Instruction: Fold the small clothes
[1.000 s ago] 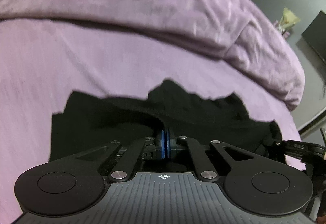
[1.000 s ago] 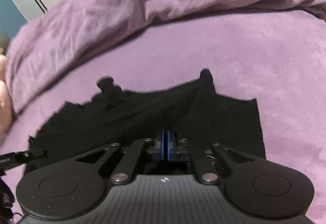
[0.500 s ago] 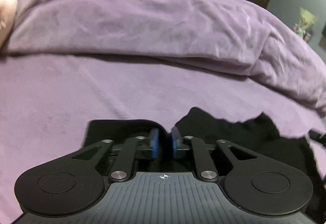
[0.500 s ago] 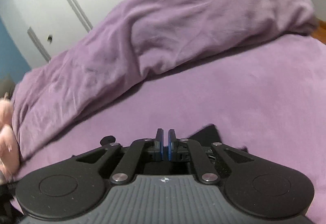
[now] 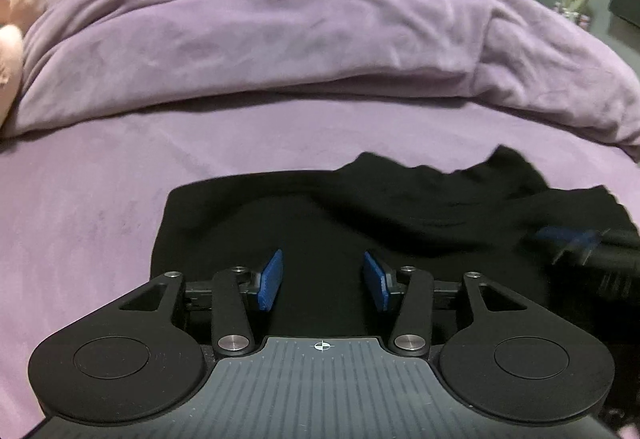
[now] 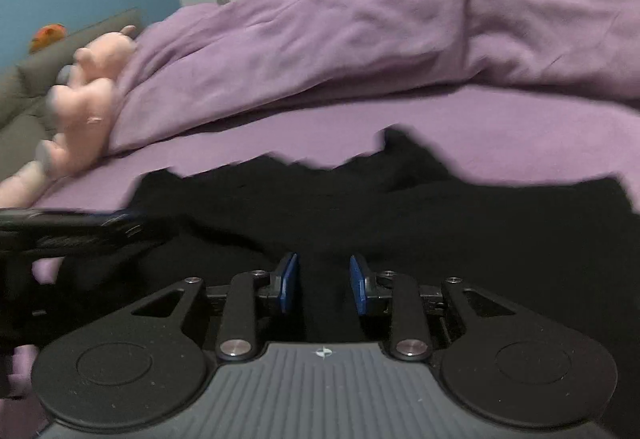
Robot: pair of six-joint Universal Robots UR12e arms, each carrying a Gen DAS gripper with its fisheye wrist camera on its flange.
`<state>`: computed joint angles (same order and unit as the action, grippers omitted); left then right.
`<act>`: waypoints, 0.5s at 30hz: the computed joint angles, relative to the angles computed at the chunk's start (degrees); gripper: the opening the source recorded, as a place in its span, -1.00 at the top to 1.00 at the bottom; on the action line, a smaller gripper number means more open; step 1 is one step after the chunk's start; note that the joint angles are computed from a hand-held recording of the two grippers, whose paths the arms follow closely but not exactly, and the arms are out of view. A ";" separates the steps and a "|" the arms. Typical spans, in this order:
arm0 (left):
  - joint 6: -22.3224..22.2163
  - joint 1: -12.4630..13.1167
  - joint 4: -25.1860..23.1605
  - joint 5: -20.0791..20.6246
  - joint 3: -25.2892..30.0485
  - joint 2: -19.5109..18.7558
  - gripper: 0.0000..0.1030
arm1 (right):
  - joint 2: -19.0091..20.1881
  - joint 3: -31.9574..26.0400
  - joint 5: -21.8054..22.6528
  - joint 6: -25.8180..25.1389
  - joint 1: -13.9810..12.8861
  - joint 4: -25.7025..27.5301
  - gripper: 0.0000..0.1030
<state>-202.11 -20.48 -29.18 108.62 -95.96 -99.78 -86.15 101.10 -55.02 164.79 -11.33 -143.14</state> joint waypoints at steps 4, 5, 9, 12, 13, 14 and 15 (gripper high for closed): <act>-1.79 0.66 0.35 -0.40 -0.78 0.01 -0.11 | 2.44 -1.63 -2.35 14.88 -2.65 -2.83 0.94; -2.02 0.76 0.60 -0.64 -0.97 0.05 -0.12 | 2.98 -1.89 -1.50 19.47 -3.34 -3.58 0.98; -0.88 0.31 0.51 0.54 -1.02 -0.01 -0.12 | 1.87 -1.37 -3.10 20.96 -3.10 -3.64 0.94; -0.81 0.34 0.17 0.48 -0.96 0.02 -0.13 | -0.77 -0.08 -0.81 15.52 -3.64 -1.10 0.57; -0.93 0.38 0.18 0.36 -1.00 0.07 -0.14 | -2.12 1.06 0.17 13.98 -4.47 -0.66 0.40; -1.14 0.41 0.23 0.31 -1.06 0.11 -0.14 | -3.58 2.21 0.03 12.06 -4.97 -0.55 0.38; -1.36 0.41 0.24 0.36 -1.10 0.14 -0.15 | -4.86 3.29 -0.64 10.31 -5.45 -0.85 0.38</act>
<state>-203.47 -20.07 -28.94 108.99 -97.06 -99.64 -91.02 104.39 -55.66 175.10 -16.78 -143.99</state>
